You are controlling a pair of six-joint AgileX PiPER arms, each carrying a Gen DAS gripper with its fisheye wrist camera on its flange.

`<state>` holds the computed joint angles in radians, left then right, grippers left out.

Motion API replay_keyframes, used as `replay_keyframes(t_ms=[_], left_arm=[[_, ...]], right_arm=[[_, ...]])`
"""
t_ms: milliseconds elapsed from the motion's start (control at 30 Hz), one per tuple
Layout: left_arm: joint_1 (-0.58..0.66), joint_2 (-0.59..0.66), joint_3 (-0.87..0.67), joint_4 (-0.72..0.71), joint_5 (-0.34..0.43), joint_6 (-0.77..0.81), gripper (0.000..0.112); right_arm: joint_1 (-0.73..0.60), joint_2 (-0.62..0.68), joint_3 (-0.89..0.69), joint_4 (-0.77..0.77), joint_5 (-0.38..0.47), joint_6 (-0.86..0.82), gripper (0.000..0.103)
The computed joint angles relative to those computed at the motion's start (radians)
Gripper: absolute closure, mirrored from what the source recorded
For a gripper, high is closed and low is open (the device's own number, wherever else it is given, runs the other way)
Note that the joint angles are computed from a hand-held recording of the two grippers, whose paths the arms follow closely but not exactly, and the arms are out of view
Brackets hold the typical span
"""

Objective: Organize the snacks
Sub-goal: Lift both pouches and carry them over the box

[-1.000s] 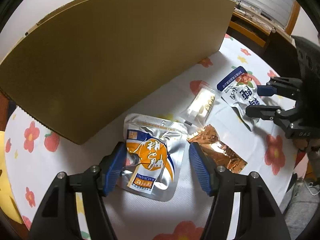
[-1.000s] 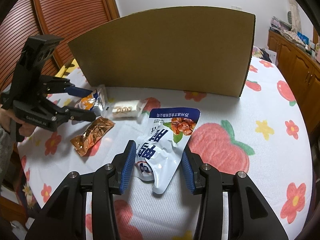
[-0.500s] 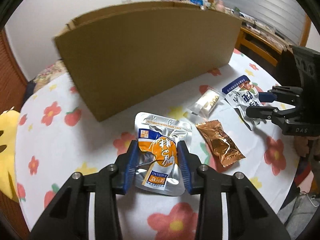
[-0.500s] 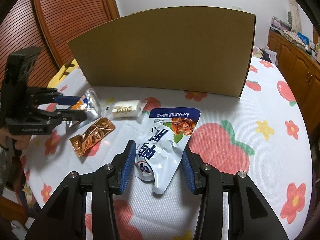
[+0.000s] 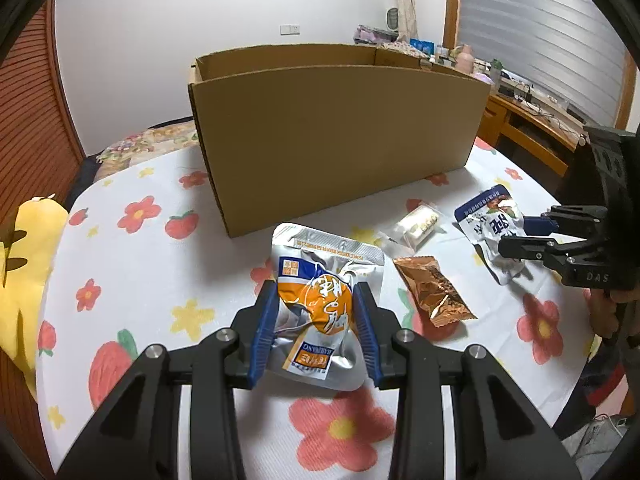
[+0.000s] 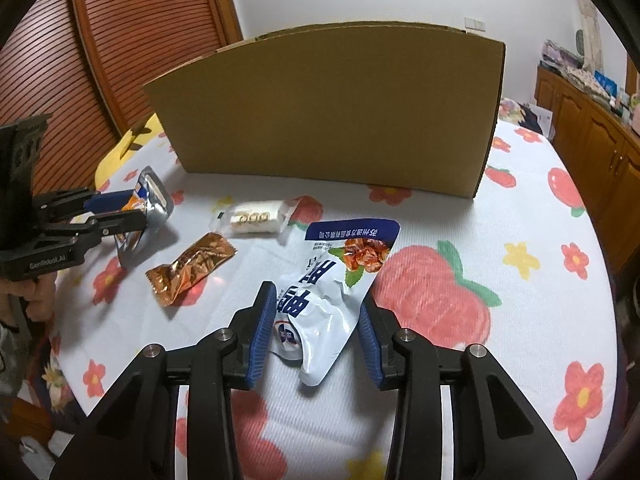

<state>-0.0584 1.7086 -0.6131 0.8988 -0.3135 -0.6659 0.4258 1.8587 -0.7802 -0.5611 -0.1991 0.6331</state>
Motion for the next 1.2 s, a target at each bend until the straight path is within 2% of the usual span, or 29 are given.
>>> replay_keyframes(t_ms=[100,200,433,767,1200], left_arm=[[0.006,-0.003,0.006,0.058,-0.02,-0.057,0.076],[-0.004,-0.009,0.022,-0.017,-0.018,0.02,0.076],[-0.003,-0.046,0.038,-0.004,-0.037,-0.013,0.076],[-0.011,-0.133,0.034,0.018,-0.036,-0.073,0.076],[-0.028,-0.216,-0.027,0.059,0.0,-0.147,0.076]], right_arm=[[-0.01,-0.027,0.041,0.01,-0.042,-0.008,0.07],[-0.021,-0.05,0.074,-0.011,-0.088,0.024,0.071],[-0.039,-0.108,0.124,-0.062,-0.151,0.076,0.072],[-0.03,-0.187,0.148,-0.021,-0.126,0.035,0.071],[-0.059,-0.311,0.122,-0.147,-0.07,0.134,0.071]])
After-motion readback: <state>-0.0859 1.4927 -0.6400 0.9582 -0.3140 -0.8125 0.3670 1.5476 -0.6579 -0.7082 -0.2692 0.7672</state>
